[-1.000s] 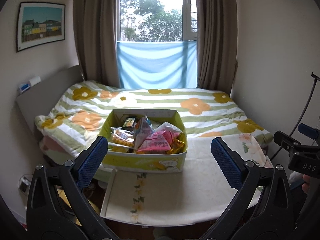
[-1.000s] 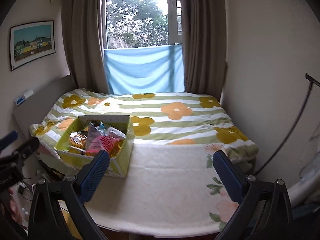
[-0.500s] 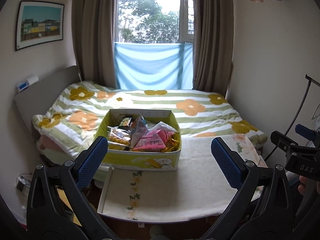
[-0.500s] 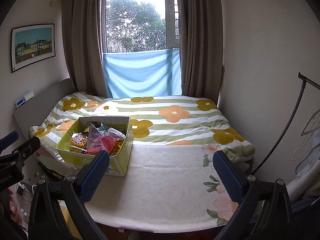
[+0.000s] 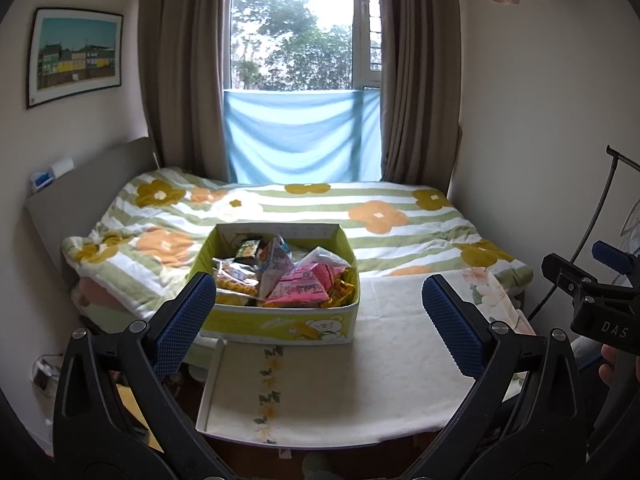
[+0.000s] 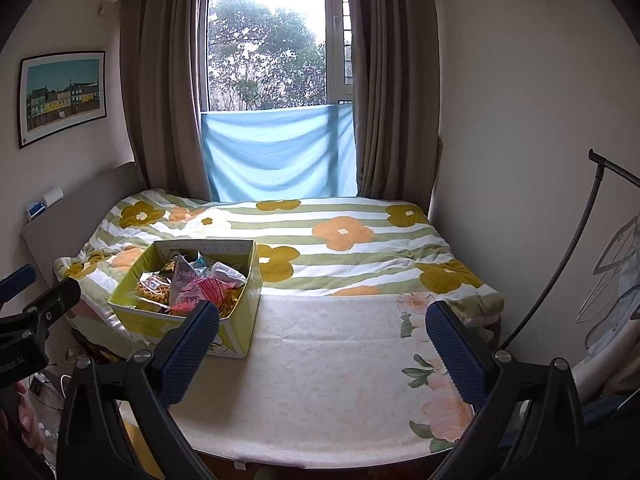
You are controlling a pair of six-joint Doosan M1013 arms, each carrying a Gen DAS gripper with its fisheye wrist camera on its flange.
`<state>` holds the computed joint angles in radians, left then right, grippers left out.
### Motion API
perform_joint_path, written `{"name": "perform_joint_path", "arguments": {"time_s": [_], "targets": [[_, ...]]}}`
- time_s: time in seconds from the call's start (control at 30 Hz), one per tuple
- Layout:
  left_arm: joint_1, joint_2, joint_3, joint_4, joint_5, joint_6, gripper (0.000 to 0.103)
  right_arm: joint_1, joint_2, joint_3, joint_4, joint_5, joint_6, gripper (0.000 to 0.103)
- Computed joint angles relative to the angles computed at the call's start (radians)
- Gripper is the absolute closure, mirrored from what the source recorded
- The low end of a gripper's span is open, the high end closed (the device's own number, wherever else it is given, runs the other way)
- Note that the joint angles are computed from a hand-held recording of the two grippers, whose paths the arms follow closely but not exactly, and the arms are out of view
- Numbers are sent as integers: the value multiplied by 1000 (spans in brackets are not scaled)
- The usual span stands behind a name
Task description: Organize snacks
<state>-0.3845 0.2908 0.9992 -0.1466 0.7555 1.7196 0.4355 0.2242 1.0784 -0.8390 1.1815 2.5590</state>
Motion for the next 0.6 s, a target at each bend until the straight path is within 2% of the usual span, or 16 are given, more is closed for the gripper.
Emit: {"name": "perform_joint_path", "arguments": {"time_s": [0.6], "targets": [[1,7,-2,-12,7,13,0,3,15,-20,-12,7,-8,0]]}}
